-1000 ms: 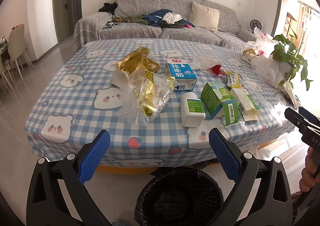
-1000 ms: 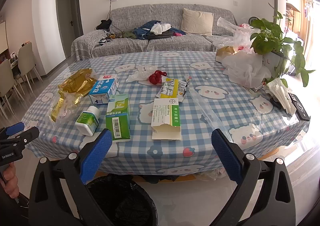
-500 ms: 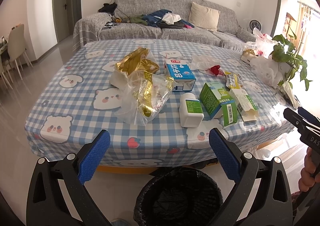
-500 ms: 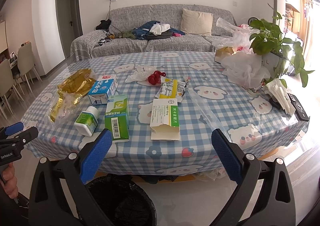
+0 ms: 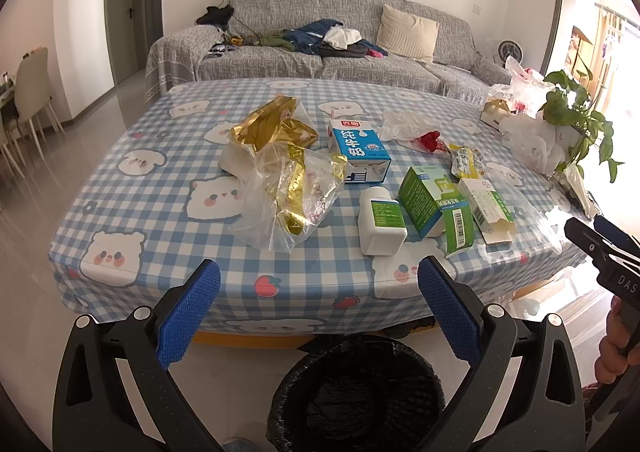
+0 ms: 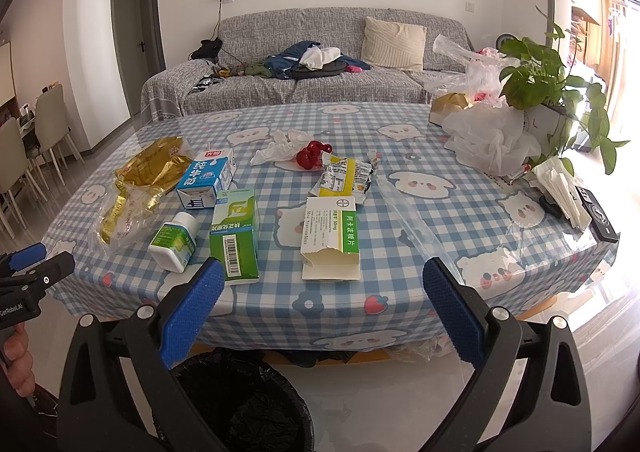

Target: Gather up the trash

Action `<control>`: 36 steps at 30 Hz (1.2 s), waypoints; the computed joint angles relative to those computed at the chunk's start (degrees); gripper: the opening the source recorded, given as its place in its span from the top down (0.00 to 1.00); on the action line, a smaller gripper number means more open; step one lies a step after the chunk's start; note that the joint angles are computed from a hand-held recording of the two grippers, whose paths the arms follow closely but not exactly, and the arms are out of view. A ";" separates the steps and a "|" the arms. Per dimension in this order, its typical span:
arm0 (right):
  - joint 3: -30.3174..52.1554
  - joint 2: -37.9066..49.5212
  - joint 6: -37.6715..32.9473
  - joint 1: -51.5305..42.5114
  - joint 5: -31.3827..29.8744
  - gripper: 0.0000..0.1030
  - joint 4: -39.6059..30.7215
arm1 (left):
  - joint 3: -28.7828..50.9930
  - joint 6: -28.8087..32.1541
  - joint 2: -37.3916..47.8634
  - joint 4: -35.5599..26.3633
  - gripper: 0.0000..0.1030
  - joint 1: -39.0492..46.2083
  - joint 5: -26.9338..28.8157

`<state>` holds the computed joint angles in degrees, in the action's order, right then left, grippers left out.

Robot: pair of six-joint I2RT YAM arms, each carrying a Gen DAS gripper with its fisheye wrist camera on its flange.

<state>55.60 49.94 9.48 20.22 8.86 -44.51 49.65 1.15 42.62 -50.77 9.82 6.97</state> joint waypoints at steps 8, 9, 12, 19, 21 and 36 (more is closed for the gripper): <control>-0.06 0.02 0.06 -0.08 -0.43 0.07 -0.05 | 0.31 -0.51 0.10 -0.25 0.06 -0.57 -0.57; -0.20 -0.04 0.04 -0.16 -0.50 0.07 0.00 | 0.57 -0.08 0.23 -0.49 0.06 0.14 -0.04; -0.19 -0.07 -0.07 -0.30 -0.64 0.07 0.03 | 0.86 0.49 0.41 -0.80 0.06 1.03 0.52; 1.09 2.97 -0.51 1.62 0.00 0.07 1.63 | 0.80 1.46 2.99 -0.24 0.06 2.39 1.46; 1.79 4.58 -0.47 2.50 0.60 0.07 2.57 | 0.86 1.66 4.93 0.89 0.06 2.80 1.53; 6.98 22.23 -0.14 7.40 1.10 0.07 10.86 | 3.82 1.24 22.45 11.83 0.06 1.74 -1.15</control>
